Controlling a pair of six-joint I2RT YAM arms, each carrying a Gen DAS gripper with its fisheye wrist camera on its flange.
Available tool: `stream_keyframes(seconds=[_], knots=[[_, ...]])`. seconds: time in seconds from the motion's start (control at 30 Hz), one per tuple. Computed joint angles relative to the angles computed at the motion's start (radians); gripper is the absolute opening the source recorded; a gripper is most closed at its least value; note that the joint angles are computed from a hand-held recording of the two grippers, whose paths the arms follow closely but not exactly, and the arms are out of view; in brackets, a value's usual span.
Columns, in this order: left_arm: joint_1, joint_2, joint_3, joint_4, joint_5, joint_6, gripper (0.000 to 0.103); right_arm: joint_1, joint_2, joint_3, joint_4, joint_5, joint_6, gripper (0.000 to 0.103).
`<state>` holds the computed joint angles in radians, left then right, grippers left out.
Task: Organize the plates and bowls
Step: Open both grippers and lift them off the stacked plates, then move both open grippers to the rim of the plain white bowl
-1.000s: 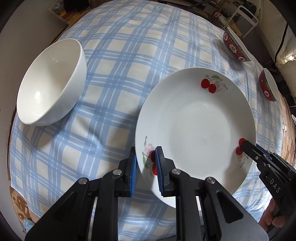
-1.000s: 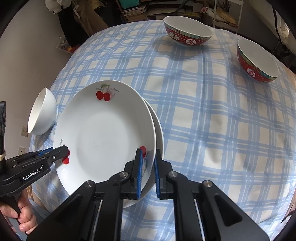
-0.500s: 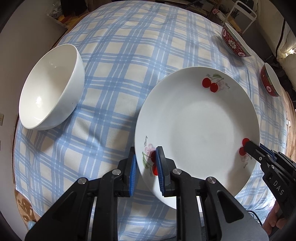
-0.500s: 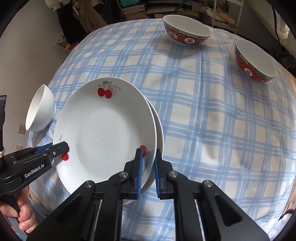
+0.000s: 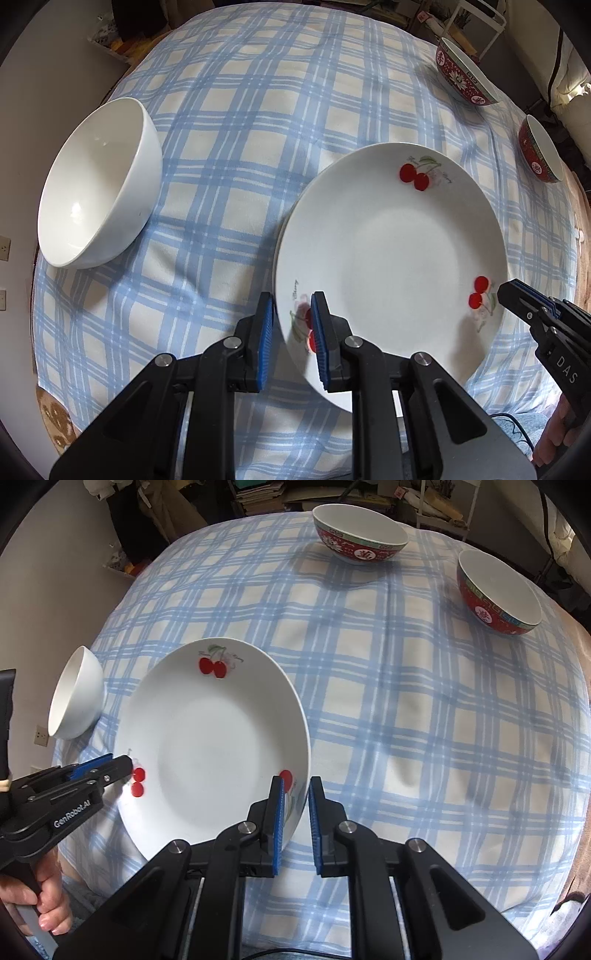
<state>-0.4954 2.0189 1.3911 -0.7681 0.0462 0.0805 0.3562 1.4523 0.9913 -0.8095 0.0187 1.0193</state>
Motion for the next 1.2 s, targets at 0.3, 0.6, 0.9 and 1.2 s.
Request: stream_keyframes(seconds=[0.3, 0.6, 0.9, 1.2], knots=[[0.023, 0.005, 0.022, -0.019, 0.029, 0.019, 0.021, -0.014, 0.025, -0.015, 0.03, -0.036, 0.015, 0.016], [0.046, -0.061, 0.047, -0.031, 0.065, 0.02, 0.041, 0.009, 0.035, 0.039, -0.025, 0.054, 0.011, 0.043], [0.097, -0.151, 0.052, 0.018, -0.023, 0.042, 0.077, 0.031, 0.06, 0.148, -0.056, 0.151, -0.045, 0.073], [0.188, -0.09, 0.189, -0.048, -0.03, 0.065, 0.091, 0.048, 0.189, 0.335, -0.062, 0.193, -0.163, 0.09]])
